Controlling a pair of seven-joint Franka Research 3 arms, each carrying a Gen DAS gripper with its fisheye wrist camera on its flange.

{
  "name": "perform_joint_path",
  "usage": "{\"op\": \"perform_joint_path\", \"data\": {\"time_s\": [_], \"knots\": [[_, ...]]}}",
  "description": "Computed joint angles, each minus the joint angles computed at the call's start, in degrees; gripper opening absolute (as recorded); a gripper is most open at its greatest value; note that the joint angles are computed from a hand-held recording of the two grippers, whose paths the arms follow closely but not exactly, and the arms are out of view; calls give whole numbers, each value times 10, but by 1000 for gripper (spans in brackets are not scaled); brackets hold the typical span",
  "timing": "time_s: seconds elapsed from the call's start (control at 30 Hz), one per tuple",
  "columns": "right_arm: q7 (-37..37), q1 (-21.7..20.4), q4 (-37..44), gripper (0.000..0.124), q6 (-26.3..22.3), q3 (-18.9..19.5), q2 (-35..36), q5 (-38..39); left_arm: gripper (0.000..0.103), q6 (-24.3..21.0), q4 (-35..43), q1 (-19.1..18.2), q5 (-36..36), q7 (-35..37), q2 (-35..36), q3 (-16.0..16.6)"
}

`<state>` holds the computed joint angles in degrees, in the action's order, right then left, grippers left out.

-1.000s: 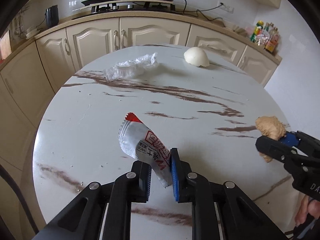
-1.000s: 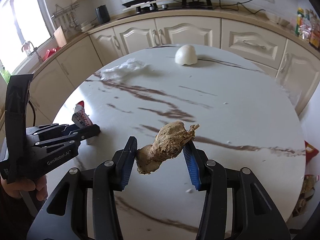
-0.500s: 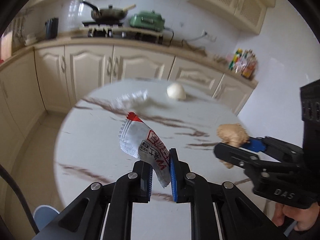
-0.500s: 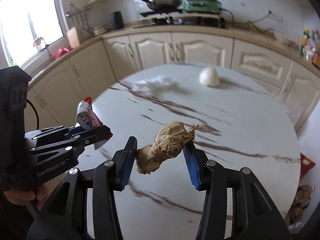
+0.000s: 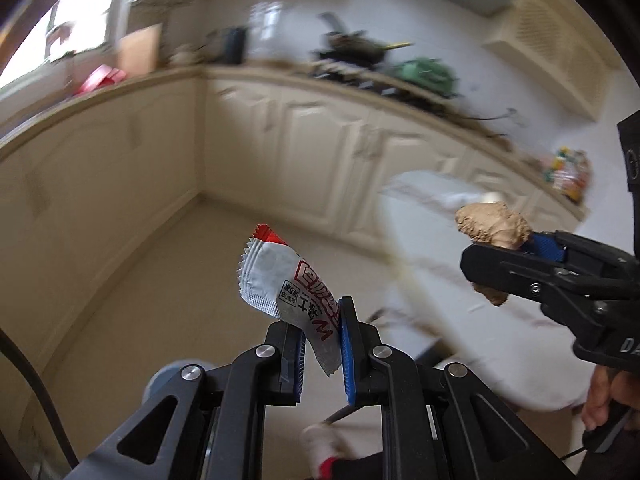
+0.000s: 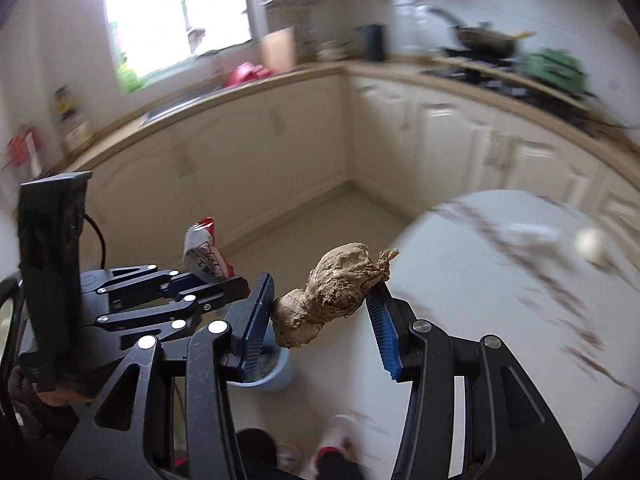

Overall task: Collect trash
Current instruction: 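Carry the ginger and sachet over the blue bin and open both tools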

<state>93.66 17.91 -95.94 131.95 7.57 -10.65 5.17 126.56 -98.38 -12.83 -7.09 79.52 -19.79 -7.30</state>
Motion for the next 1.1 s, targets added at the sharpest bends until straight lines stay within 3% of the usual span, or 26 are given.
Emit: {"op": "perform_joint_path", "data": {"time_s": [0.13,0.3,0.5,0.73,0.83,0.9,0.97,1.1], "knots": [[-19,38,66,45,-21,19,106,39,11,-42,-82,32,-4,-9,-53,42],[-32,79,156,45,-66,21,234,69,12,-95,-142,69,-10,-5,-61,78],[-29,116,330,45,-160,11,404,74,13,-117,-169,104,-23,6,-36,92],[-25,126,432,47,-217,5,501,95,16,-128,-124,142,-28,28,38,92],[-37,120,421,50,-207,7,500,108,23,-131,-102,153,-20,13,62,79],[-42,116,421,58,-206,9,500,118,40,-132,-84,153,-13,-11,78,63],[-49,114,416,60,-201,9,496,121,49,-127,-78,152,2,-41,81,51],[-41,121,432,61,-197,6,501,118,57,-137,-65,151,23,-80,69,45]]}}
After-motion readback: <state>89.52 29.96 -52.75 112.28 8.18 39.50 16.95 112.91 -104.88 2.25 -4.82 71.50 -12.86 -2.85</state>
